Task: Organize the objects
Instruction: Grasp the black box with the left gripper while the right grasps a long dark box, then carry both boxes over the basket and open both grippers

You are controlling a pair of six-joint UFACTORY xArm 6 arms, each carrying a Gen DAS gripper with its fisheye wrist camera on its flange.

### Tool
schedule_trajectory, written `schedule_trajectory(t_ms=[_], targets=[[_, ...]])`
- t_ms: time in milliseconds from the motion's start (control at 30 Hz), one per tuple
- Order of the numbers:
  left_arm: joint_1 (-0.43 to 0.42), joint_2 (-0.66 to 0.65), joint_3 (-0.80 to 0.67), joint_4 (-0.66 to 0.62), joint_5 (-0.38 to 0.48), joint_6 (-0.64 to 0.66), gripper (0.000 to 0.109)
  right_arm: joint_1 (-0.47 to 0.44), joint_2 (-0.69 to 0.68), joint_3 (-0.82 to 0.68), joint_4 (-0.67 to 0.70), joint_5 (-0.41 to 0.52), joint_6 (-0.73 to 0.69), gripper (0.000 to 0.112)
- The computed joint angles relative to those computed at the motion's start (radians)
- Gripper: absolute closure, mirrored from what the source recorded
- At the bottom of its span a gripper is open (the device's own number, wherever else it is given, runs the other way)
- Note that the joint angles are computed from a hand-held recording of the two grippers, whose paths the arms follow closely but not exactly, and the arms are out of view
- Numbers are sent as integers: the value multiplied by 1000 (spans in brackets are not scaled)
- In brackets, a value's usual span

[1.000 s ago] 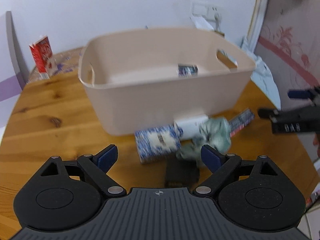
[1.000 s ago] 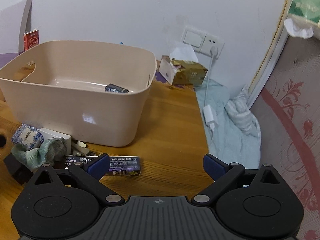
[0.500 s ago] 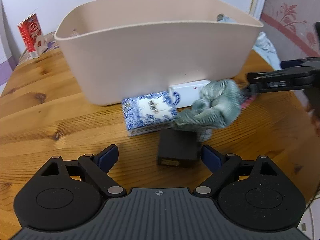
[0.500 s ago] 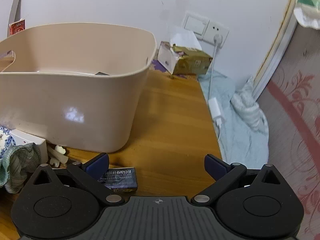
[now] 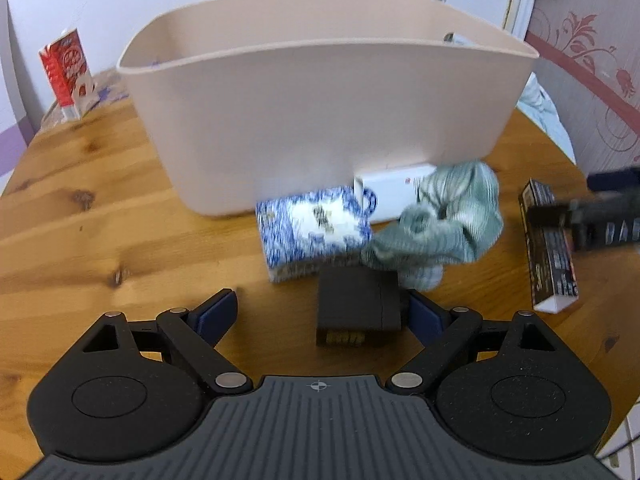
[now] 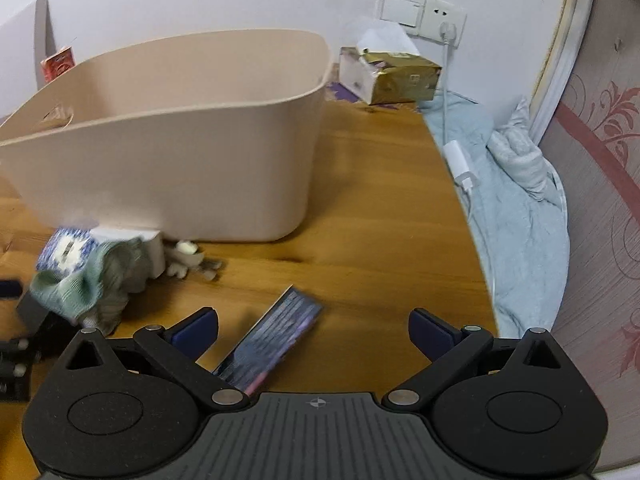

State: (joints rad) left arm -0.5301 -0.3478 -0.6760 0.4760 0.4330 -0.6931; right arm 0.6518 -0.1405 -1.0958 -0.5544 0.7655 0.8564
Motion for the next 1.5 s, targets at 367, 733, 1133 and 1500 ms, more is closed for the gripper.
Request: schedule_trajectory(t_ms=[367, 733, 1133, 1500], targets=[[12, -6, -1, -41, 3, 55, 63, 63, 1, 21, 20, -1, 36, 90], [8, -139, 67, -50, 30, 64, 63, 108, -89, 62, -81, 0, 145, 90], [57, -204, 19, -50, -4, 109, 63, 126, -114, -26, -223, -25, 227, 90], [109, -87, -161, 44, -41, 69, 63, 66, 15, -218, -297, -113, 217, 90]])
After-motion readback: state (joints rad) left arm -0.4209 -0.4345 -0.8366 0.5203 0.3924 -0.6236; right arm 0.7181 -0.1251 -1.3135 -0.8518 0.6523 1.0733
